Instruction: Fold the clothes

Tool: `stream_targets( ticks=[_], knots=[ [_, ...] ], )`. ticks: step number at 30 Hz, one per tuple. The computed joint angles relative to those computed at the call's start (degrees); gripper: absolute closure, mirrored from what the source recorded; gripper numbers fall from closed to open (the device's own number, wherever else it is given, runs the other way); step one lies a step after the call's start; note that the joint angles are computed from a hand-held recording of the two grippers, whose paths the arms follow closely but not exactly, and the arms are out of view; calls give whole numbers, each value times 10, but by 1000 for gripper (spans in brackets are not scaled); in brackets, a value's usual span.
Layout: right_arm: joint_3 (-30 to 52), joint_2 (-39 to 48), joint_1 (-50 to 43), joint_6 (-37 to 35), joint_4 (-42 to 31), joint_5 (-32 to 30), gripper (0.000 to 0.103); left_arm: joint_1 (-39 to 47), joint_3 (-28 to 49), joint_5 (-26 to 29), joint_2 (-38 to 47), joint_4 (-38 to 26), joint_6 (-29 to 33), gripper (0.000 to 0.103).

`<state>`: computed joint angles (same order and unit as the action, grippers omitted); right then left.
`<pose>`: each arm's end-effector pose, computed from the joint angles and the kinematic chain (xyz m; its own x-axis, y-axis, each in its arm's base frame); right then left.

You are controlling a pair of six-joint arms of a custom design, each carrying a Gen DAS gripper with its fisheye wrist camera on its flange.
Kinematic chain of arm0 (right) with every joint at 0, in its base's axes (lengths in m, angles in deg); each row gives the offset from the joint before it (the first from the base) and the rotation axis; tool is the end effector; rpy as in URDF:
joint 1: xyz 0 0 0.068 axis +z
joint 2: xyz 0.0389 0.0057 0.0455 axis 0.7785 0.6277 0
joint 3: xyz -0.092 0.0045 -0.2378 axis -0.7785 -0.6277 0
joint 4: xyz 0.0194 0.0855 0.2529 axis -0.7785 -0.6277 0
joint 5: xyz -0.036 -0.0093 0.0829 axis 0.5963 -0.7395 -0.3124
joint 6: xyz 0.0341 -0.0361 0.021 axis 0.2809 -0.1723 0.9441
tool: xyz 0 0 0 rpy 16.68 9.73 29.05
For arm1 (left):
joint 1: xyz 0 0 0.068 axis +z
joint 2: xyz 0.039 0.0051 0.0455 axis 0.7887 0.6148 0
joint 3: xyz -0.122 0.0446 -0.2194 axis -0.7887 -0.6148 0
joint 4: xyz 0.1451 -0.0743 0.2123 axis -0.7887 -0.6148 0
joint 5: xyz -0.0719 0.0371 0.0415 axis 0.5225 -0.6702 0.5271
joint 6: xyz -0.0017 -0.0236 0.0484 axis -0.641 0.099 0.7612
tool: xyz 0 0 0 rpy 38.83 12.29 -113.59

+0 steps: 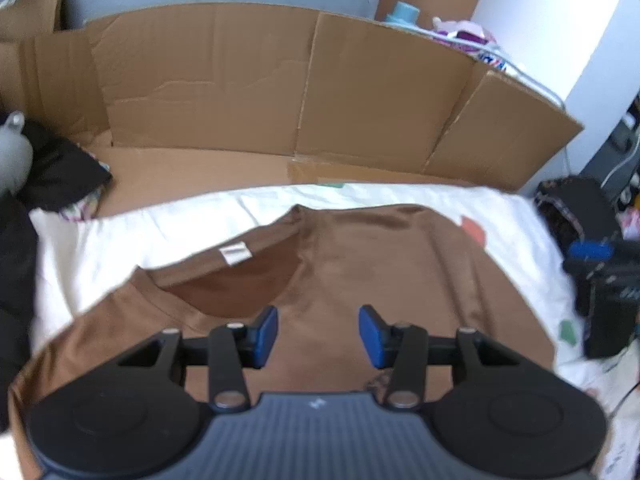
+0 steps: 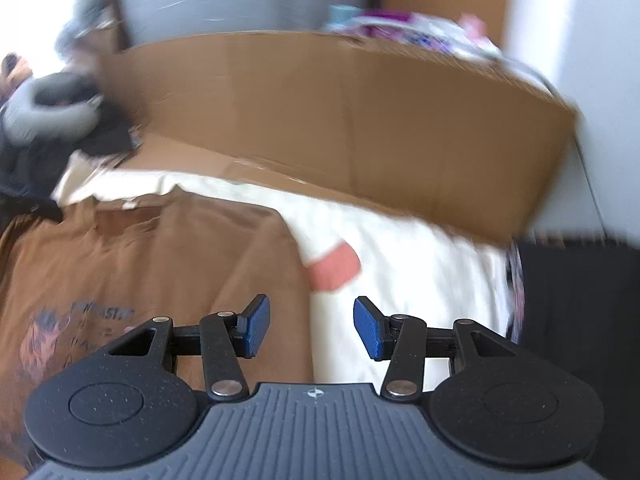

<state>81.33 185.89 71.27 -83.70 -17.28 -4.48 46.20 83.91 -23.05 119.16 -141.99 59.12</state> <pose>0.4049 0.1556 0.2493 -0.6687 -0.3543 -0.6537 -0.5240 0.8483 0.0763 0.1863 -0.0213 0.3146 -0.8270 -0.1647 -0.5376 -0.0730 0.9795 -0.1877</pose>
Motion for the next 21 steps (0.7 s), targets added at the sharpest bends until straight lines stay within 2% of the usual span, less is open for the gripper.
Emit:
stream_targets(
  ticks=[5, 7, 11, 14, 16, 17, 18, 21],
  knots=[
    [-39, 11, -8, 21, 5, -4, 50, -65, -12, -32, -24, -9, -76, 55],
    [-46, 17, -10, 37, 0, -4, 50, -106, -14, -69, -26, -21, -96, 55],
    [-63, 25, -3, 19, -5, -5, 50, -138, -24, -55, -33, -27, -119, 55],
    [-66, 34, -7, 26, -15, -7, 50, -161, -34, -65, -36, -23, -130, 55],
    [-60, 42, -12, 25, -28, -17, 70, -157, -44, -50, -39, -16, -139, 55],
    [-53, 47, -12, 18, -37, -22, 92, -157, -48, -47, -40, -15, -141, 55],
    [-47, 49, -13, 13, -44, -25, 101, -158, -51, -46, -41, -15, -141, 55],
    [-35, 41, -14, 17, -51, -42, 103, -159, -58, -47, -45, -16, -145, 55]
  ],
)
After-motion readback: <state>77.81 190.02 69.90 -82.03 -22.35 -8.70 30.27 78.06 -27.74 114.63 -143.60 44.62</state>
